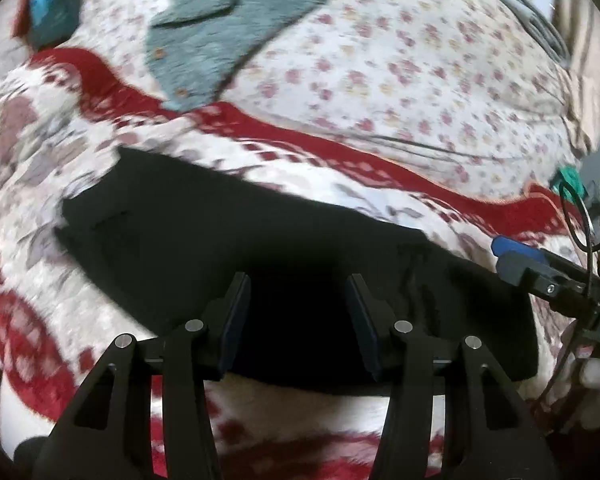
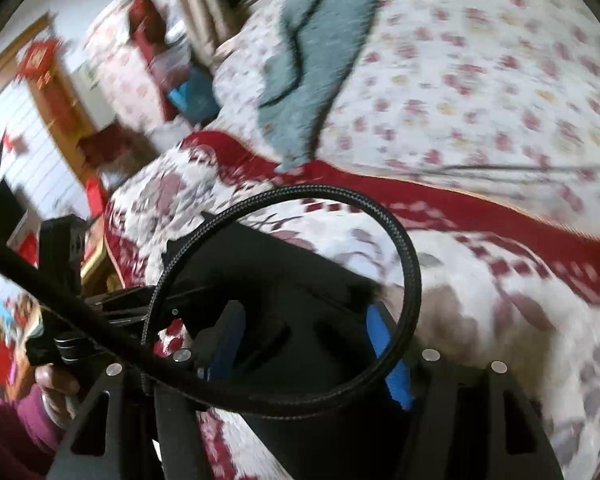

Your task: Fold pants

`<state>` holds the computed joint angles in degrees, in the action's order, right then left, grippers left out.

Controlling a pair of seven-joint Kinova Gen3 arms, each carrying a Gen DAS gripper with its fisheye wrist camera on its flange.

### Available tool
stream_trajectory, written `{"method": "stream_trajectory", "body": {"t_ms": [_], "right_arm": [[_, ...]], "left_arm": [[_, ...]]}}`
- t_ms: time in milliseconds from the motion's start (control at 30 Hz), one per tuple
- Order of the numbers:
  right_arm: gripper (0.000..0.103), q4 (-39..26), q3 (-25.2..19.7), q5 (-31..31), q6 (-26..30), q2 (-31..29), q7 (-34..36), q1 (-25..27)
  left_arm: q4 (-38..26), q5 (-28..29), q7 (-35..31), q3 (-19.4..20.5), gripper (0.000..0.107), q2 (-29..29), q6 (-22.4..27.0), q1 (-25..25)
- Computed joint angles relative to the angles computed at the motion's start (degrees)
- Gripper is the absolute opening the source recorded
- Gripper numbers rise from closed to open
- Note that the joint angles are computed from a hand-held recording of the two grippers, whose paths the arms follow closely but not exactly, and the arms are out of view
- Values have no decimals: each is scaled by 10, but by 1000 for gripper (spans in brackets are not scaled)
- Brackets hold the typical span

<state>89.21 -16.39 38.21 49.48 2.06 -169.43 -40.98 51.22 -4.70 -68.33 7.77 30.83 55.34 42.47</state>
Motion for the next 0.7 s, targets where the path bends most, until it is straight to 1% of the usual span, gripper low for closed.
{"method": "stream_trajectory", "body": {"t_ms": [33, 67, 167, 233, 267, 300, 333, 367, 433, 500, 567, 633, 700], "right_arm": [[65, -16, -9, -6, -12, 17, 23, 14], [65, -28, -26, -14, -26, 30, 47, 38], [66, -60, -87, -57, -55, 62, 117, 118], [68, -81, -101, -87, -73, 85, 163, 144], [71, -101, -116, -95, -77, 105, 186, 160], [74, -112, -129, -106, -82, 116, 210, 176], [74, -124, -154, -117, -90, 132, 233, 200], [74, -142, -167, -131, -94, 151, 256, 214], [74, -185, -170, -165, -87, 186, 303, 221], [75, -225, -156, -204, -75, 212, 350, 213], [75, -278, -129, -236, -51, 244, 396, 193], [75, -331, -106, -263, -27, 276, 443, 175], [75, -384, -65, -300, 0, 302, 489, 148]], "left_arm": [[24, 3, 18, -7, 49, -12, -14, -4], [38, 7, 28, -8, 49, -19, -22, -10], [82, 34, 56, -2, 49, -39, -52, -42], [97, 40, 81, -6, 49, -47, -62, -53], [109, 39, 100, -11, 49, -53, -71, -57], [116, 39, 116, -13, 51, -56, -76, -61], [127, 41, 131, -14, 55, -61, -83, -67], [137, 47, 144, -13, 55, -65, -90, -75], [151, 58, 160, -7, 55, -69, -98, -91], [149, 61, 163, -1, 55, -66, -91, -99], [133, 66, 156, 7, 55, -54, -73, -106], [117, 82, 147, 16, 55, -40, -60, -117], [107, 93, 150, 16, 55, -31, -51, -122]]}}
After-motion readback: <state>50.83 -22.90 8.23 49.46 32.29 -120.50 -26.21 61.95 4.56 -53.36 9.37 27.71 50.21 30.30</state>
